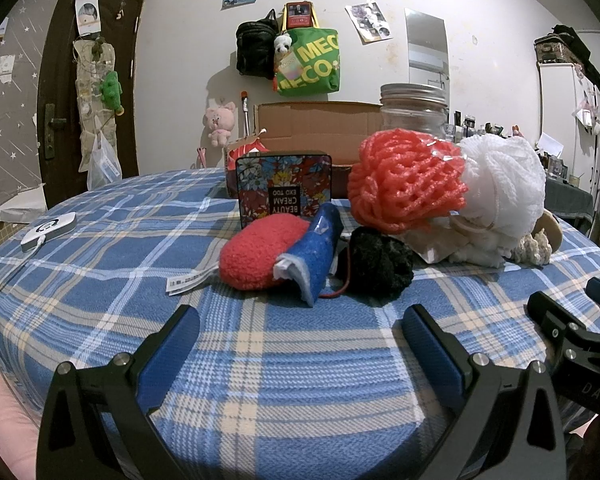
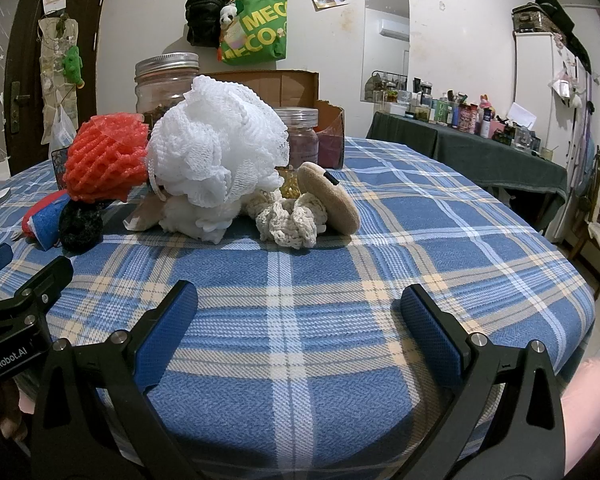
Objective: Organize soft objects
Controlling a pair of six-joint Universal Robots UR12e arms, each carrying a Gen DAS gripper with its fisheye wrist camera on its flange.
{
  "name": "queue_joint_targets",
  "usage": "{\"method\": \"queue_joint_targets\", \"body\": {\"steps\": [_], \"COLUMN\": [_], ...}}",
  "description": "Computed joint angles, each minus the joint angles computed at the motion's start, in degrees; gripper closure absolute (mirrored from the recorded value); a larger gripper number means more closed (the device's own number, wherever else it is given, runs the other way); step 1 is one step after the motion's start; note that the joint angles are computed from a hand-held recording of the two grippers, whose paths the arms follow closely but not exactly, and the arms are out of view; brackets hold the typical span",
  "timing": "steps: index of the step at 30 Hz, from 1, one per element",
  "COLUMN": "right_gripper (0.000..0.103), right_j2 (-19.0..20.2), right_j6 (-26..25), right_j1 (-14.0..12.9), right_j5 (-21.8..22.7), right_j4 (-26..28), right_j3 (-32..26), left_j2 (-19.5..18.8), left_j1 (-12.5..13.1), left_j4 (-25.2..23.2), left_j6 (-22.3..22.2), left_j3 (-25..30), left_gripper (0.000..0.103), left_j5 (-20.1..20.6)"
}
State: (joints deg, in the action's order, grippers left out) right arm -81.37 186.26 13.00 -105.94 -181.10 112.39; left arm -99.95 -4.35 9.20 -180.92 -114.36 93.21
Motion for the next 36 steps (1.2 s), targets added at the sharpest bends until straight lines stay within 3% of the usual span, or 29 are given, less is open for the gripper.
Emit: {"method": "queue_joint_targets", "body": {"steps": [22,27,31,36], "right_gripper": [0.000,0.000,0.000,0.000], "right_j2": [0.0,-0.5,-0.9,-0.6], "right_j6": [0.0,-0.1,-0.9,-1.5], "right_j1": [-0.1,-1.0,-1.5,-2.6], "right_j5": [0.2,2.9,4.2,8.1], "right_j4": [0.3,4.5,4.2,2.5], "right_j3": [-0.1,-1.5,-2.5,-3.6], "left_j2": [0.3,1.3,2.0,1.8], "left_j1": [0.1,0.4,0.8,1.5], "left_j4": [-1.3,-0.8,-1.1,-4.9], "left_j6": [0.4,1.5,3.0,4.9], "left_j3": [0.2,1.2,2.0,5.0], "left_gripper": [0.000,0.000,0.000,0.000], "left_j5": [-0.5,-2.1,-4.8,-9.1]}}
